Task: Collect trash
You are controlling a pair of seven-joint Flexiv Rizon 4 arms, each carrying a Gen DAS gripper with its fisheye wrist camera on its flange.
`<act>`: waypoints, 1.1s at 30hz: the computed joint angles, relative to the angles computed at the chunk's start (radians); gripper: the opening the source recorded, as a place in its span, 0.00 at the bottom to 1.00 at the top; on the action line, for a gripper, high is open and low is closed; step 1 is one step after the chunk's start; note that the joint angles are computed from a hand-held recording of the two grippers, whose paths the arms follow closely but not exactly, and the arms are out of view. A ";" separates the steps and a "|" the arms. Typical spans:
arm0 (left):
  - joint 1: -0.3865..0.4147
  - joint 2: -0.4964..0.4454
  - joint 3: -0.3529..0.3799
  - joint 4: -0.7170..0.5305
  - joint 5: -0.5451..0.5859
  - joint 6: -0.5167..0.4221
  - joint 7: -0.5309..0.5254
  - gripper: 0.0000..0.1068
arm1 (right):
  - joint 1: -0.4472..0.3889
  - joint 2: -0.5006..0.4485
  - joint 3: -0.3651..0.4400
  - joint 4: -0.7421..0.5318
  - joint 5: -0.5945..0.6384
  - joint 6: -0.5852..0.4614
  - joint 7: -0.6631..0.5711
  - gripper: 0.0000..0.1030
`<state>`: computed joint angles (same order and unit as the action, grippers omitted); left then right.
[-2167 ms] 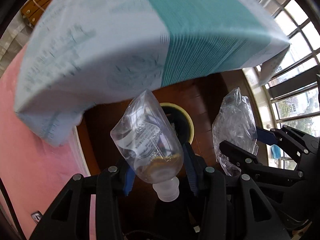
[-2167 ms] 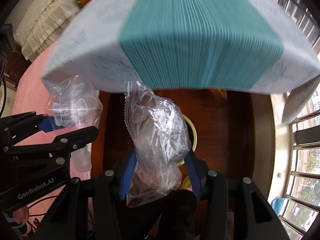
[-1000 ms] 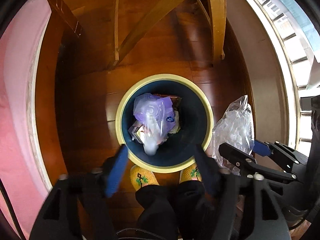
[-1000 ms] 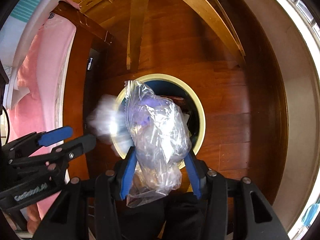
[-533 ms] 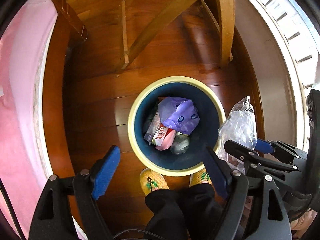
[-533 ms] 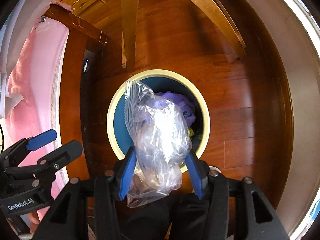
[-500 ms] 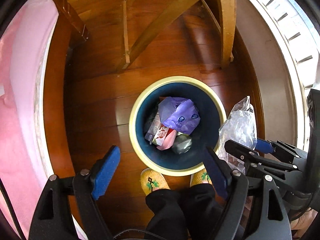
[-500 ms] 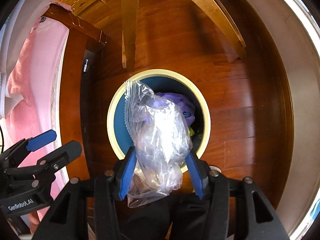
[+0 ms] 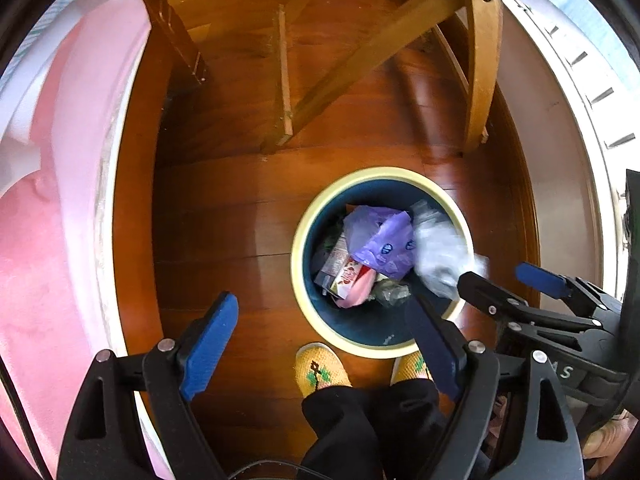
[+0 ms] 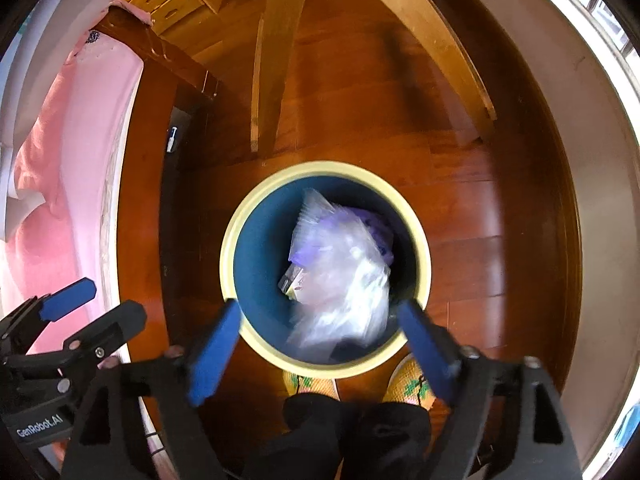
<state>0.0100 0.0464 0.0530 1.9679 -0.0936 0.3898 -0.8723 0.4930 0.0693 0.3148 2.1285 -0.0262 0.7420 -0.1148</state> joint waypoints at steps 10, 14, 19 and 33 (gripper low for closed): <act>0.005 0.003 -0.001 -0.023 0.006 -0.014 -0.031 0.79 | 0.003 0.010 0.001 -0.020 -0.008 -0.056 0.001 0.85; 0.001 0.022 -0.003 -0.039 0.009 -0.037 -0.039 0.79 | 0.004 0.024 0.002 -0.042 -0.013 -0.099 0.015 0.85; -0.005 0.049 -0.007 -0.063 0.012 -0.066 -0.040 0.79 | 0.002 0.044 0.002 -0.077 -0.026 -0.165 0.022 0.85; -0.002 0.059 -0.019 -0.284 -0.018 -0.285 -0.067 0.79 | -0.012 0.100 0.000 -0.299 -0.100 -0.460 0.004 0.85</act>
